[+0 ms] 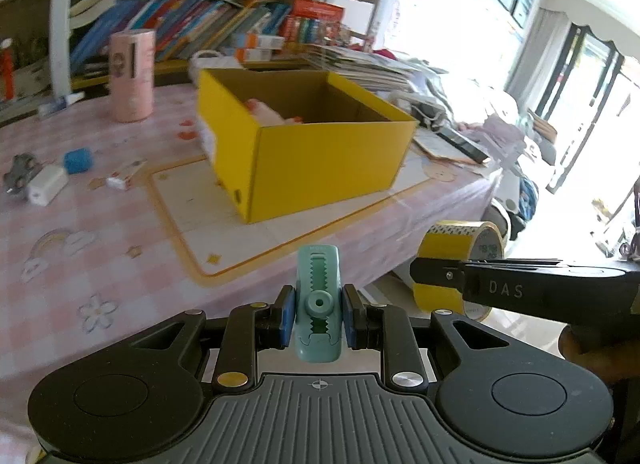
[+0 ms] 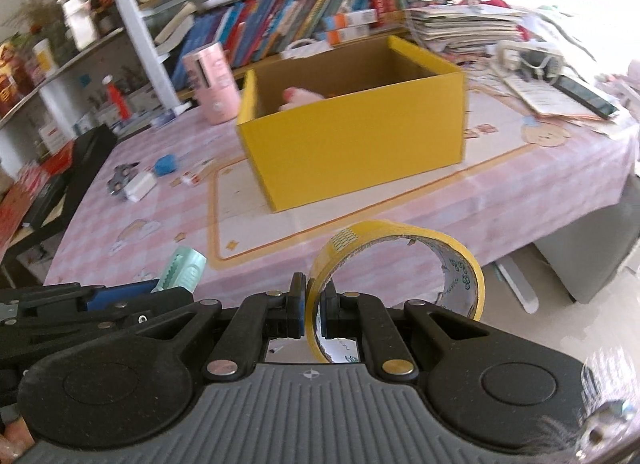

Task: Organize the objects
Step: 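Carry the stapler and tape roll in both tools over the yellow box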

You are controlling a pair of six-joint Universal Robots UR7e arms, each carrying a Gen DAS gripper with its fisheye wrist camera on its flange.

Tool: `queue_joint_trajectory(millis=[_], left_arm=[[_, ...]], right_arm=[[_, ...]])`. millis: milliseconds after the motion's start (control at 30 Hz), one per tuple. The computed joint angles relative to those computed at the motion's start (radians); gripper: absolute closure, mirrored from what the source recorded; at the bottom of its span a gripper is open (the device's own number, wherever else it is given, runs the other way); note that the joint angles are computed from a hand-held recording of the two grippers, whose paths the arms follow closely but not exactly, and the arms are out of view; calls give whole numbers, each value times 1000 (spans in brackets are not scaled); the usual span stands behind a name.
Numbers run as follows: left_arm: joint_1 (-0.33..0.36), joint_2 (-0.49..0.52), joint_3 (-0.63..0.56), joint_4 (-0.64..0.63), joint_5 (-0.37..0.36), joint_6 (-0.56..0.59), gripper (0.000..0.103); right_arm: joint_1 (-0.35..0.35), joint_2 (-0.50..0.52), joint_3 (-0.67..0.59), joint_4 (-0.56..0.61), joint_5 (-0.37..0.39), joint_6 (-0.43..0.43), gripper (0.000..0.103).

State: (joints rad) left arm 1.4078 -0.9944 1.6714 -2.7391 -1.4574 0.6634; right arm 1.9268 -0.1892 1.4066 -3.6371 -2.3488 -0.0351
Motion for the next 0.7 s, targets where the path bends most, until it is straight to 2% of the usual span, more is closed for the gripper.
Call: queue_joint_trajectory(millis=[300, 700], left_arm=[[-26, 42, -28, -8, 5, -3, 80], [-47, 103, -83, -35, 13, -15, 80]], right_arm=[[-28, -36, 31, -26, 2, -7, 96], [-65, -65, 6, 15, 38, -54, 96]])
